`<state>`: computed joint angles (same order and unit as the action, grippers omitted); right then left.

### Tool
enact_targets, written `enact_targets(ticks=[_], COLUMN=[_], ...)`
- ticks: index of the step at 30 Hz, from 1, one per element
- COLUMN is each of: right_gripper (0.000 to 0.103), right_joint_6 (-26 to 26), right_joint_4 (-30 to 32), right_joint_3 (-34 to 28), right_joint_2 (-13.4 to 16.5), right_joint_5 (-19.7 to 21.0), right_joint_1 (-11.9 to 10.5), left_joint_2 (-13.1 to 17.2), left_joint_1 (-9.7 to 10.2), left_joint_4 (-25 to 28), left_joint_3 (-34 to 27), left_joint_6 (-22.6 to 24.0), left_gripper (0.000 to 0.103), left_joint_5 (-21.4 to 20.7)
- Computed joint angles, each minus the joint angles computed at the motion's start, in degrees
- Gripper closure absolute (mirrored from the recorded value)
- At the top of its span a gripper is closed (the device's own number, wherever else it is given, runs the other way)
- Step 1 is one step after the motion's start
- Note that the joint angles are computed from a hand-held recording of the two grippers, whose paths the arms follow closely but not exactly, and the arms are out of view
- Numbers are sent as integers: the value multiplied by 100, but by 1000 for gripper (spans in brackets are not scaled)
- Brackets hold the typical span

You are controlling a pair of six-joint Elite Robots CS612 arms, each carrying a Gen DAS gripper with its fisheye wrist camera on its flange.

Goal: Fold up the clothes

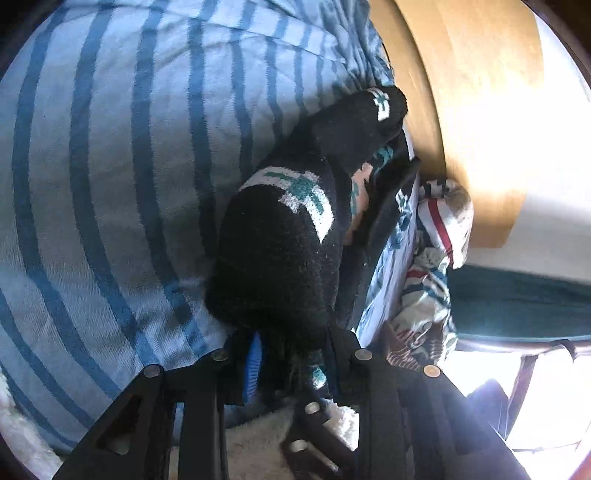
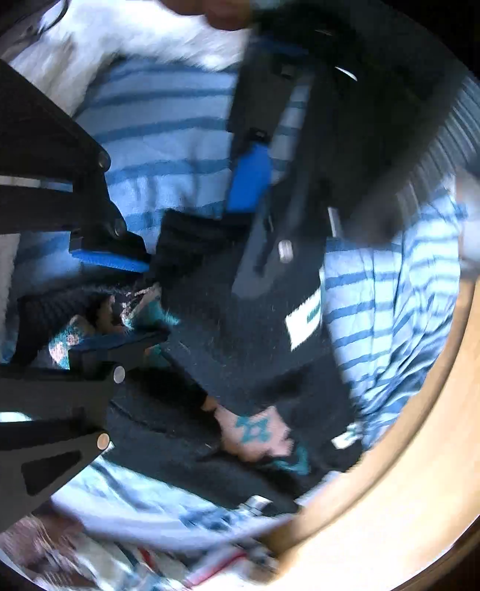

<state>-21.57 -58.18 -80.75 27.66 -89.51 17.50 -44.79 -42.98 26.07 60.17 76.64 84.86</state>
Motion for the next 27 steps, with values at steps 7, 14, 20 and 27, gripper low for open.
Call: enact_targets(ticks=[7,14,20,27], right_gripper=[81,80,52,34], right_joint_6=[411,447,825,3959], right_joint_4=[124,163,400,1233], right_joint_3=[-22,-38,-281,-561], right_joint_2=[-57,-49,-49,17], right_joint_5=[512,512,322,1825], right_joint_1=[-198,-175,-293,-1253], left_joint_2=[85,246,359,378], left_joint_1=[-50,89,54,27], left_joint_4=[509,-660,-291,-205], left_joint_3=[-109,7,-249,-323], left_joint_6=[-602,-1115,-959,-891], left_gripper=[30,47,69,70], left_joint_5=[-306,271,225,137])
